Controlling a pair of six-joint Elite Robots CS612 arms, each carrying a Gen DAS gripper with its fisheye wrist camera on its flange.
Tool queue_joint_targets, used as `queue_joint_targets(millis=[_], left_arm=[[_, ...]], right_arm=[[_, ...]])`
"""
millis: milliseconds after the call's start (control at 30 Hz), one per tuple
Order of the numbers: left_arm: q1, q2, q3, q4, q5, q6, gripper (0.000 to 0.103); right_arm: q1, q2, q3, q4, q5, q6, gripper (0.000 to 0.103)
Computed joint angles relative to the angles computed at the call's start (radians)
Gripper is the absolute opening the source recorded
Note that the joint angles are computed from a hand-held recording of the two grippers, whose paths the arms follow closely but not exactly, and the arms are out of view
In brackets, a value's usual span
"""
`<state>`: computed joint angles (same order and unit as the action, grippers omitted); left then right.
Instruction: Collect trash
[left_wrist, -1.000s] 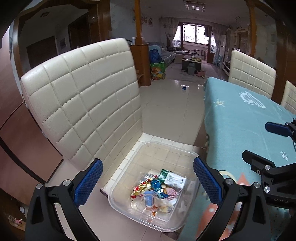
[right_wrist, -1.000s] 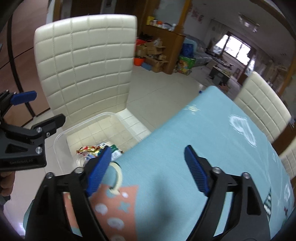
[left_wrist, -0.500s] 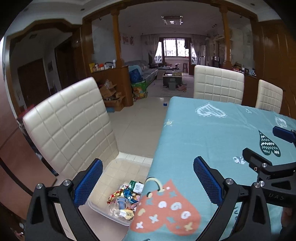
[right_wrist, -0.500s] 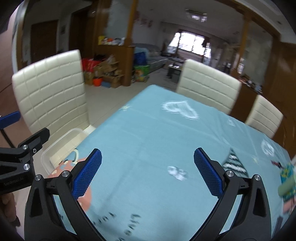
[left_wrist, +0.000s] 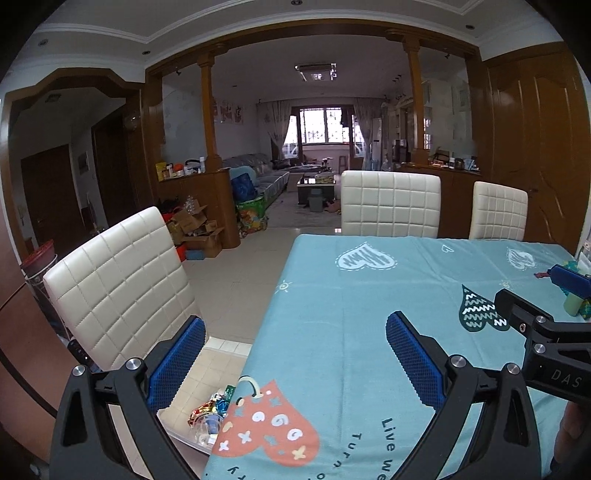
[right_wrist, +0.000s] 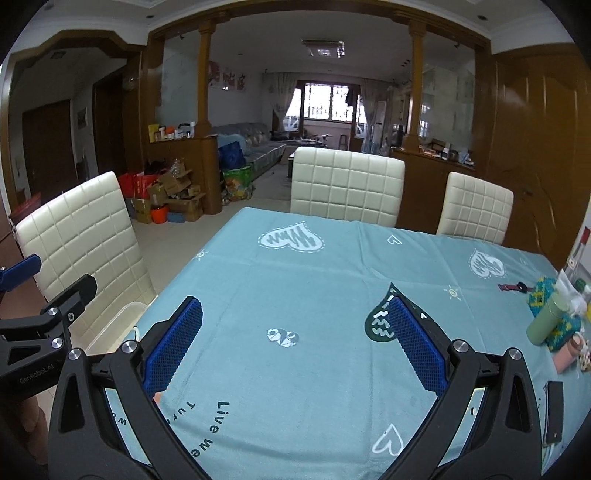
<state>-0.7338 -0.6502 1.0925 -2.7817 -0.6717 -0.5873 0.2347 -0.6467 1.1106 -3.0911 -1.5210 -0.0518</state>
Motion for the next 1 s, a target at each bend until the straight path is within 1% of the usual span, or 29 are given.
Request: queue_joint_targets(millis=[67, 167, 267, 567, 833, 1000], left_arm=[[-0.005, 0.008, -0.014, -0.002, 0.015, 0.020, 0.096], [-0.009, 0.015, -0.027, -0.019, 0.016, 0.051, 0.096], [-0.010, 0.017, -0.031, -0.032, 0.025, 0.054, 0.096], [-0.011, 0.017, -0.029, -0.063, 0.019, 0.067, 0.096], [-0.012, 0.016, -0.028, -0.071, 0.022, 0.068, 0.096], [-0.011, 0.013, -0.024, -0.066, 0.009, 0.068, 0.096]], right_arm=[[0.000, -0.003, 0.009, -0.026, -0.014, 0.001, 0.099], [-0.001, -0.010, 0.028, -0.073, -0.029, 0.003, 0.099], [-0.004, -0.013, 0.036, -0.097, -0.038, 0.008, 0.099], [-0.009, -0.013, 0.038, -0.108, -0.036, 0.030, 0.099], [-0.010, -0.016, 0.045, -0.121, -0.036, 0.037, 0.099], [-0.011, -0.016, 0.045, -0.111, -0.035, 0.040, 0.099]])
